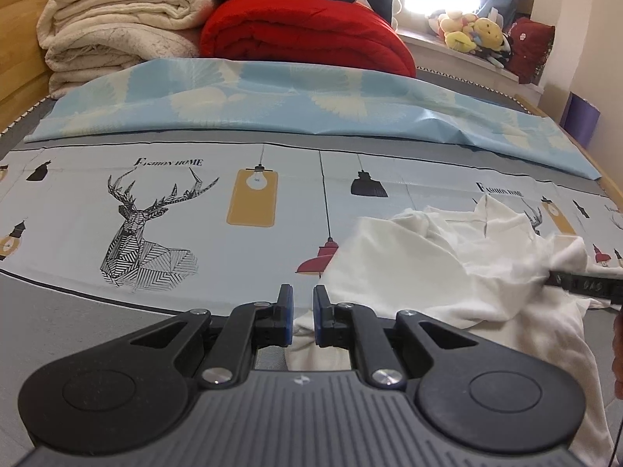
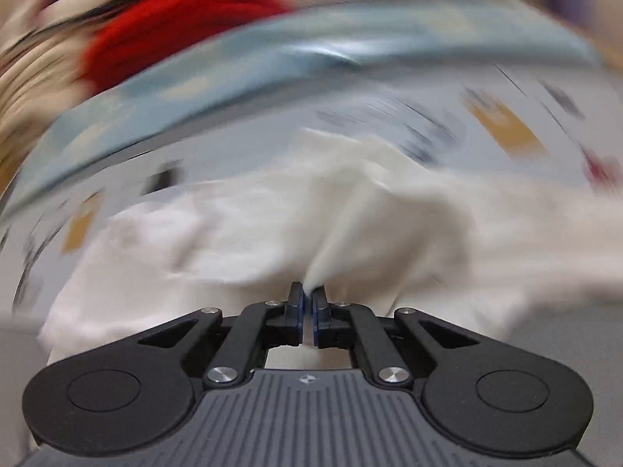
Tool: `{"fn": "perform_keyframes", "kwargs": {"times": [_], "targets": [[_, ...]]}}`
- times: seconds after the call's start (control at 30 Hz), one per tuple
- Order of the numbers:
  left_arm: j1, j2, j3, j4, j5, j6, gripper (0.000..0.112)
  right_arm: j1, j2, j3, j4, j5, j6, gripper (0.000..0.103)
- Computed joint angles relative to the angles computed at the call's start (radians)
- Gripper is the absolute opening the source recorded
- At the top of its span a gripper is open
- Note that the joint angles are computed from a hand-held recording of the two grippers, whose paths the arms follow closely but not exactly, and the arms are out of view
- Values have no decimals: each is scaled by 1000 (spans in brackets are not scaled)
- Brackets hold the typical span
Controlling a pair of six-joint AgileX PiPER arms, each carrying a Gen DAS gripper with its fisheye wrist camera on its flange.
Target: Fold small clothes
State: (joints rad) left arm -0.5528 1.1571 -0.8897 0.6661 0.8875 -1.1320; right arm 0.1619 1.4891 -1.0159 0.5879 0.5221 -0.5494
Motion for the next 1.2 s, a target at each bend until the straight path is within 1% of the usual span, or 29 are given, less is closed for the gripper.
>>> {"fn": "perform_keyframes", "kwargs": {"times": [0.07,0.17,0.2,0.23,0.27,0.33,0.4,0.43,0.47,0.53,0.57,0.63,0.67,0.7,0.73,0.77,0.83,0.87,0.93,0.97,1.0,1.07,1.1,1.13,1.17,1.2], "targets": [[-2,-2,2,-3,-7,6,11,-7,-28,-18,200,107,-182,3],[8,-8,10,-33,-48,32,11,-82,-43,-45,500,357,-392,3],[17,-11,13,-64,-78,60,11,-106,-30,-37,600,412,-449,3],[33,-20,20,-112,-122,104,11,-117,-25,-26,665,443,-465,3],[50,-30,28,-170,-169,163,11,-117,-22,-22,690,452,-443,3],[55,-37,39,-266,-247,268,18,-110,-10,-32,675,459,-372,3],[21,-37,48,-267,-302,275,24,-101,-12,-32,665,458,-314,3],[0,-36,53,-246,-331,255,25,-101,-12,-34,669,470,-304,3],[-28,-33,55,-194,-351,203,25,-102,-14,-35,676,481,-301,3],[-86,-17,54,-67,-365,71,25,-100,-20,-46,664,492,-279,3],[-107,-5,51,-15,-366,13,25,-102,-3,-59,660,495,-282,3],[-145,34,31,62,-334,-76,25,-115,-3,-63,660,521,-284,3],[-155,49,27,87,-331,-107,25,-124,-3,-65,659,534,-284,3],[-162,55,27,102,-335,-128,17,-136,-2,-69,655,548,-283,3],[-166,57,31,122,-342,-150,4,-146,-1,-71,651,560,-288,3],[-170,54,33,140,-340,-163,4,-144,2,-79,641,559,-289,3],[-176,57,21,173,-292,-175,3,-139,3,-91,611,549,-277,7],[-167,58,14,173,-258,-171,3,-134,1,-95,590,536,-263,8],[-122,50,9,141,-186,-152,3,-129,-1,-104,553,531,-264,14],[-90,46,5,120,-135,-142,3,-125,-5,-105,538,526,-271,21],[-36,42,2,99,-71,-129,3,-117,-13,-104,520,509,-270,32],[100,31,1,53,39,-99,4,-109,-28,-97,499,476,-264,40],[186,26,-1,42,110,-108,6,-106,-30,-95,488,458,-246,40],[261,30,-7,54,198,-143,6,-93,-33,-100,449,432,-204,40],[327,27,-5,72,265,-181,8,-64,-38,-106,370,383,-137,40],[408,9,4,75,292,-196,10,-29,-38,-109,270,332,-61,40]]}}
